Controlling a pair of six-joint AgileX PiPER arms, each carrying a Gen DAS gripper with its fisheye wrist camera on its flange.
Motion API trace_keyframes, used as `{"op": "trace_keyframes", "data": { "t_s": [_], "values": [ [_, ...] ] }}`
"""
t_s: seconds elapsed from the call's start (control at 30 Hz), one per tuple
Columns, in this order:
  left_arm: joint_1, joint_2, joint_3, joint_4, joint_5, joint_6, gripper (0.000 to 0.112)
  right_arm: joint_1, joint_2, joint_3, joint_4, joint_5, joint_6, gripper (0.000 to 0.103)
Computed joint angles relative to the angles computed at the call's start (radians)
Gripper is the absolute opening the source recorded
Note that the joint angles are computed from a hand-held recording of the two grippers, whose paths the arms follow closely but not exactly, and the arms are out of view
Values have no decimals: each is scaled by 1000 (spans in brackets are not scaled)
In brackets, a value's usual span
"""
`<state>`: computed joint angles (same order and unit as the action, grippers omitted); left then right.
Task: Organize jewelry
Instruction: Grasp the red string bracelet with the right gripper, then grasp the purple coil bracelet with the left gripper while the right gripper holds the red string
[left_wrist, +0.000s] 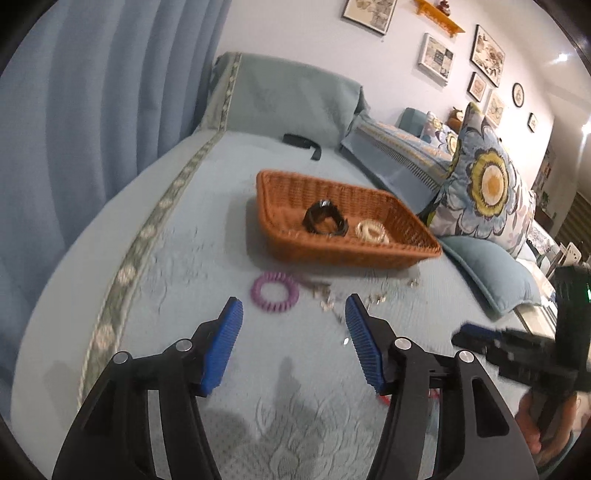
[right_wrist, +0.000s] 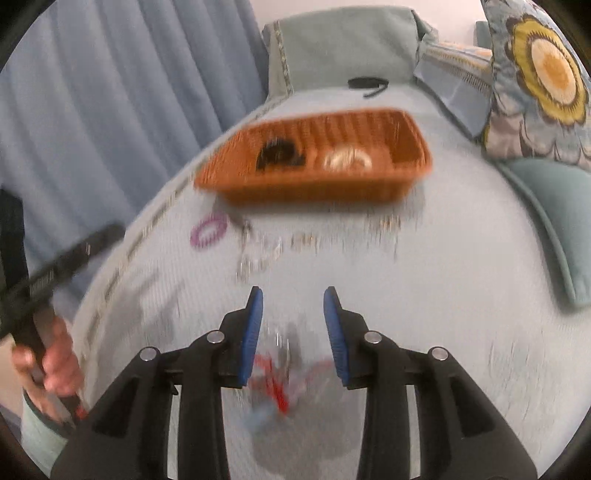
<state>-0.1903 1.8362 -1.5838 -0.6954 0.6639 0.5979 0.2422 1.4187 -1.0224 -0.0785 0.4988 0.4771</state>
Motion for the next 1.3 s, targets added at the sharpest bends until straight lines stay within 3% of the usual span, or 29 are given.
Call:
{"op": "trace_keyframes", "data": {
  "t_s": [0.17,0.27,0.5,0.57,0.7,1.0,1.3],
  "values": [
    [24,7,44,-13,-7,0,55,98,-40,117,-121,-29,150,31],
    [32,31,38,-8,-2,-20,53,167,-15,118,-301,2,305,31],
    [28,87,9,14,9,-48,52,222,37,90,-448,41,390,31],
    [26,98,1,22,14,-62,51,220,44,92,-445,38,388,31],
    [19,121,-21,51,23,-97,51,202,39,88,-438,38,356,6],
    [-11,187,-124,129,56,-174,47,10,31,33,-126,-41,61,5],
    [-56,379,-455,301,182,-354,43,-73,122,-43,-66,-81,-4,5]
  ]
}}
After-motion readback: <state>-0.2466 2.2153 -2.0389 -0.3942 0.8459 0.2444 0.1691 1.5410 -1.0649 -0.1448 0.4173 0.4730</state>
